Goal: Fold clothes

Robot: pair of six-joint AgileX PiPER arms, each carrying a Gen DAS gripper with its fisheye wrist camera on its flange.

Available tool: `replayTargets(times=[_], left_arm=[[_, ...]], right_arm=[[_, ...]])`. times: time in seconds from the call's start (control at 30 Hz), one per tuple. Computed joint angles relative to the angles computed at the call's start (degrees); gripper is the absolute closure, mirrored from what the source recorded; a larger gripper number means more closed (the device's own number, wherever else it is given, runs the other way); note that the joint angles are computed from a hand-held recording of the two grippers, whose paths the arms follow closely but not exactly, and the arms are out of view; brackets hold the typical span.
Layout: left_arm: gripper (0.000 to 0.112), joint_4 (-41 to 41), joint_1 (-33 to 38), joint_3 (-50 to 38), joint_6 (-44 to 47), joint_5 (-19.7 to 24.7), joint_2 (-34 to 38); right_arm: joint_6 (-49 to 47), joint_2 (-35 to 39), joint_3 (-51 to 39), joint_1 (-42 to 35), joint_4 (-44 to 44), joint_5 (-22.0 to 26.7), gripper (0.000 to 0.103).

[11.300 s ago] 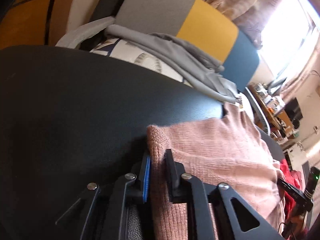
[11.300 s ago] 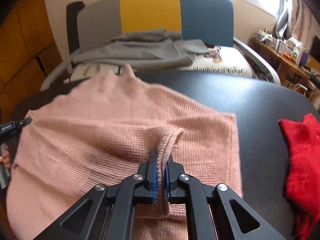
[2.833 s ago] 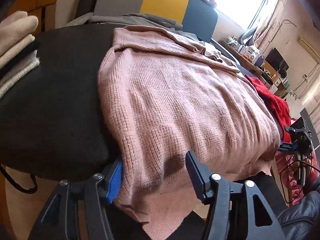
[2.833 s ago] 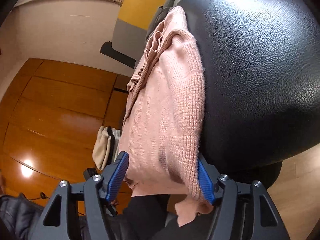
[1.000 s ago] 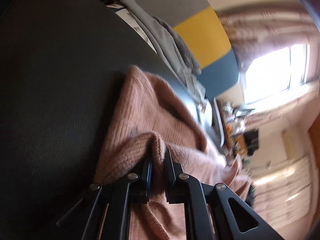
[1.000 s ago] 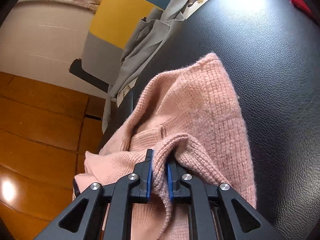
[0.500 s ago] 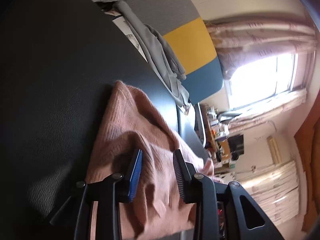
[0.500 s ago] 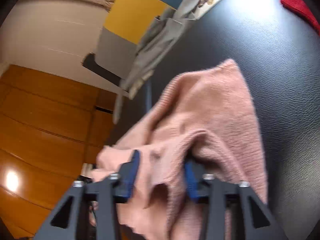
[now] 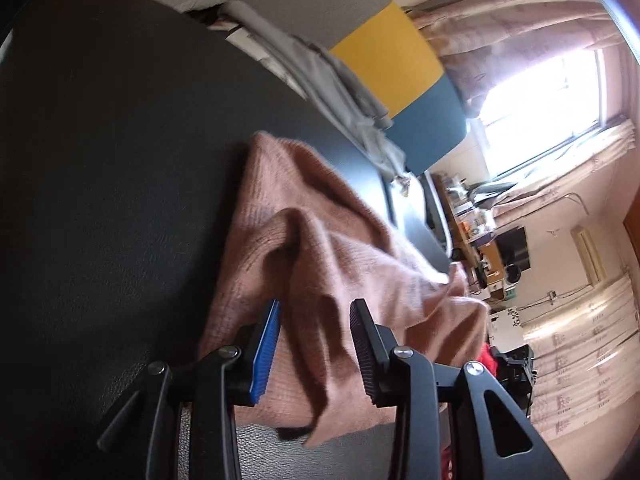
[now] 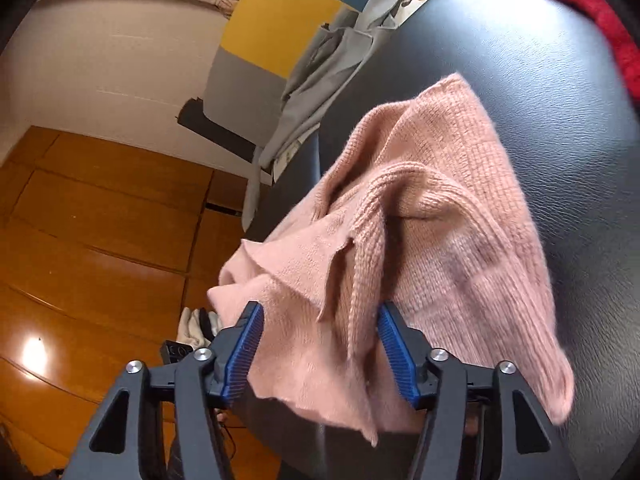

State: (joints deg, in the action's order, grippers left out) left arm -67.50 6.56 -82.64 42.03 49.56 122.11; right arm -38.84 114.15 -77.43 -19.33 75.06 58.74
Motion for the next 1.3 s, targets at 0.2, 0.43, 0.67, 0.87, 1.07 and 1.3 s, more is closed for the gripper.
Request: replayTargets(times=[0.2, 0.43, 0.67, 0.87, 1.07, 1.3], left_arm=[[0.073, 2.1, -2.9, -2.8, -1.8, -0.5, 1.7], [0.104, 5.3, -3.2, -12.0, -7.0, 7.3, 6.4], [0.108, -6.2, -0.7, -15.8, -5.3, 14.1, 10.9], [0.108, -13.4, -0.1, -24.7, -10.0, 13.9, 16.9], [0.108, -16.9, -2.0, -37.9, -21.5, 10.5, 25.5], [0.101, -14.4, -2.4, -44.6, -32.0, 5.4, 30.2]], right_arm=[[-0.8, 1.6, -1.0, 1.2, 0.1, 0.6, 0.038], [1.4, 5.1, -8.8, 5.7, -7.4, 3.0, 0.038], [1.1, 8.0, -12.5, 5.9, -4.8, 3.6, 0.043], [2.7, 10.7, -16.2, 4.2, -1.4, 1.3, 0.054], [2.8, 14.7, -22.3, 2.9, 7.2, 1.5, 0.055], [6.8, 20.2, -21.3, 0.4, 20.2, -1.4, 0.041]])
